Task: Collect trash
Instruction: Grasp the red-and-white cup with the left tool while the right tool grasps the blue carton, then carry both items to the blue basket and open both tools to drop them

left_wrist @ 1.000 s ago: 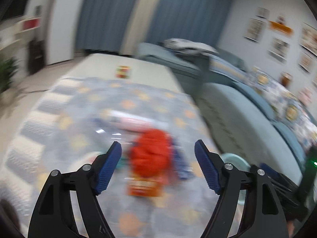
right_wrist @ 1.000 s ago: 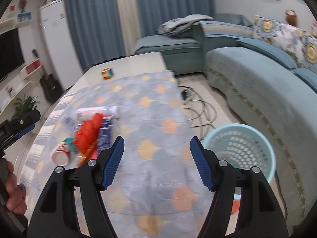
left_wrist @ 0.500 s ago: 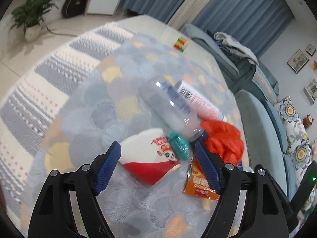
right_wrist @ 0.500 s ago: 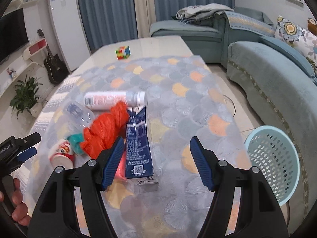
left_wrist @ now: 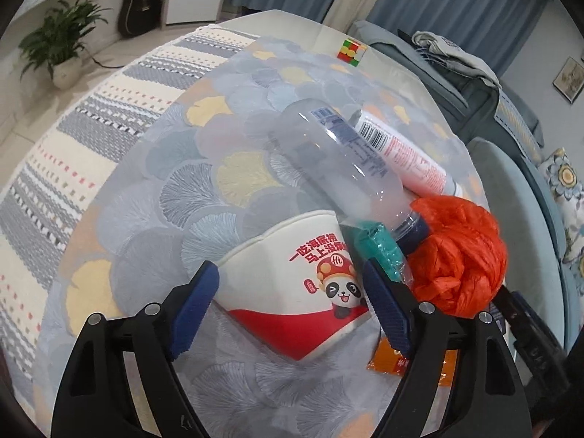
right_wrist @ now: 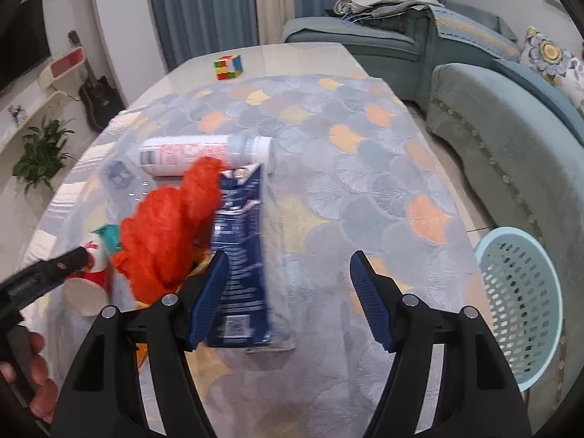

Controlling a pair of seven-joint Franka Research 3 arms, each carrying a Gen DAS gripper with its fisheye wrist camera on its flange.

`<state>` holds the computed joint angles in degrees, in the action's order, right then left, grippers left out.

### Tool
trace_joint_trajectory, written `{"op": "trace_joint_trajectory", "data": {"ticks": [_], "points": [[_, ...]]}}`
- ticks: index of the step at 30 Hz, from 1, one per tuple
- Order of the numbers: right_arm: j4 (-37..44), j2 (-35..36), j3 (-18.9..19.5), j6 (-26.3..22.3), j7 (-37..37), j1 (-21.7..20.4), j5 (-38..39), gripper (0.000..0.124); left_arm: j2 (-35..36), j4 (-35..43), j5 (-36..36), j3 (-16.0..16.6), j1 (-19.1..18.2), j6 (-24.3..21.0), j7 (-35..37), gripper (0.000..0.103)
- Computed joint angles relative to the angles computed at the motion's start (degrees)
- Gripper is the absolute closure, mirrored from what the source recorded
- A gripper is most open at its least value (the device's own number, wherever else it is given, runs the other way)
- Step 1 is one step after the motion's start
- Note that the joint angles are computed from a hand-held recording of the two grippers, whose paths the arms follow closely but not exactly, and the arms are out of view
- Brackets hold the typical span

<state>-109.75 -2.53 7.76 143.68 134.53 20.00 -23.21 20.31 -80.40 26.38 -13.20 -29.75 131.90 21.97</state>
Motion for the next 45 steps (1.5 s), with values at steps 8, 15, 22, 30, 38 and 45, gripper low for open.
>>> {"op": "trace_joint_trajectory", "data": {"ticks": [8,15,22,30,38,45], "points": [[3.91,2.49,-0.3,-2.73,-3.51,1.33,1.43,0.059,-0.27,0.22,-2.11,-0.69,0.53,-2.2,4.46,0.022],[4.71,3.14,-0.34,-5.39,-4.31,2.13,1.14,0.059,-1.42,-0.78,-7.47,-1.99,2.42,-2.95,10.58,0.024],[7.58,6.44,-1.7,-7.22,-6.27,2.37,5.0,0.059,-0.88,-0.74,-6.59,-1.22,1.62,-3.3,8.77,0.018],[5.24,5.36,-2.68,-4.74,-5.83,2.58,5.97,0.09,1.09,3.29,2.13,0.2,-1.91,-7.86,8.66,0.035],[-4.16,-4.25,-1.5,2.76,2.3,-1.61,2.93,0.09,-5.93,-6.49,5.18,0.06,0.21,7.37,2.97,0.047],[-11.98,-15.64,2.65,6.54,12.58,-10.22,-4.55,0.09,-6.2,-3.64,11.94,-0.92,-0.95,16.07,-0.89,0.047]]}}
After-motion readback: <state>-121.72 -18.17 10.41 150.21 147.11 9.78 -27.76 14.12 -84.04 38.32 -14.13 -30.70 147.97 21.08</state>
